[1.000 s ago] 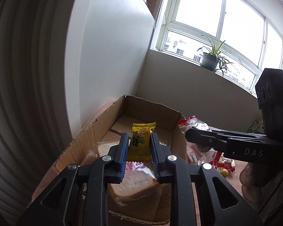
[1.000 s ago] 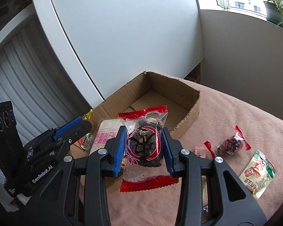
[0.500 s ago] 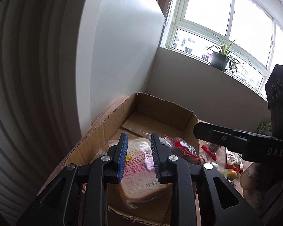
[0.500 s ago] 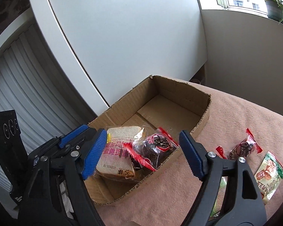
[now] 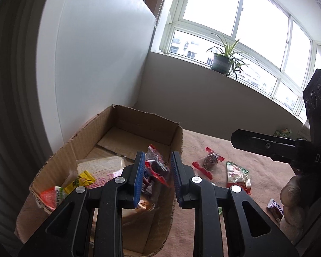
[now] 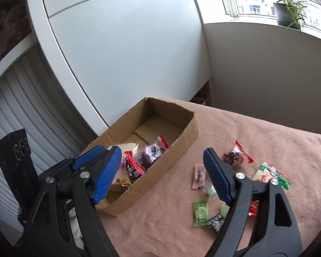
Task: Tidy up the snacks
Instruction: 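Move the right gripper to the Snickers bar while the left approaches the black candy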
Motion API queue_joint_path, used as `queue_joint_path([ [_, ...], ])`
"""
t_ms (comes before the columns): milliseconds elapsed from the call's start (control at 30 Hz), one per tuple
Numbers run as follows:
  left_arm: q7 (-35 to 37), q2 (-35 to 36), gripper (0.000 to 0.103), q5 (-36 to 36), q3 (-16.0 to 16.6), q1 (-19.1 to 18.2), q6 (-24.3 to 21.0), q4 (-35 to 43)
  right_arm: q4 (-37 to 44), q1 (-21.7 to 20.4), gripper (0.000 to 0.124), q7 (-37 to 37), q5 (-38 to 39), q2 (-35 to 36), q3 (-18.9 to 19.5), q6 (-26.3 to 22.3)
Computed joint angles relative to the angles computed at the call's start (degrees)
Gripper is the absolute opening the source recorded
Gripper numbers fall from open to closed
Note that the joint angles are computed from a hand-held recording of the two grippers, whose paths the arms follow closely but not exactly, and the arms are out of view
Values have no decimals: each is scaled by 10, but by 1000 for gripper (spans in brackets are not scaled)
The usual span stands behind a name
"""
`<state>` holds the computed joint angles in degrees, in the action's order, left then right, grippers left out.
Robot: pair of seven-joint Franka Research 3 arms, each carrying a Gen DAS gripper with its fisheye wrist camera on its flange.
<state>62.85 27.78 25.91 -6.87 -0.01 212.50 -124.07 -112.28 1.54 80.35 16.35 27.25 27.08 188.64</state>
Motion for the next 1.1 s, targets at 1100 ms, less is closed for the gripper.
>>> queue_joint_path([
  [1100,-218,7,31,292,-66,39,-45,23,-274,128,81,125,23,-189,-196,73],
])
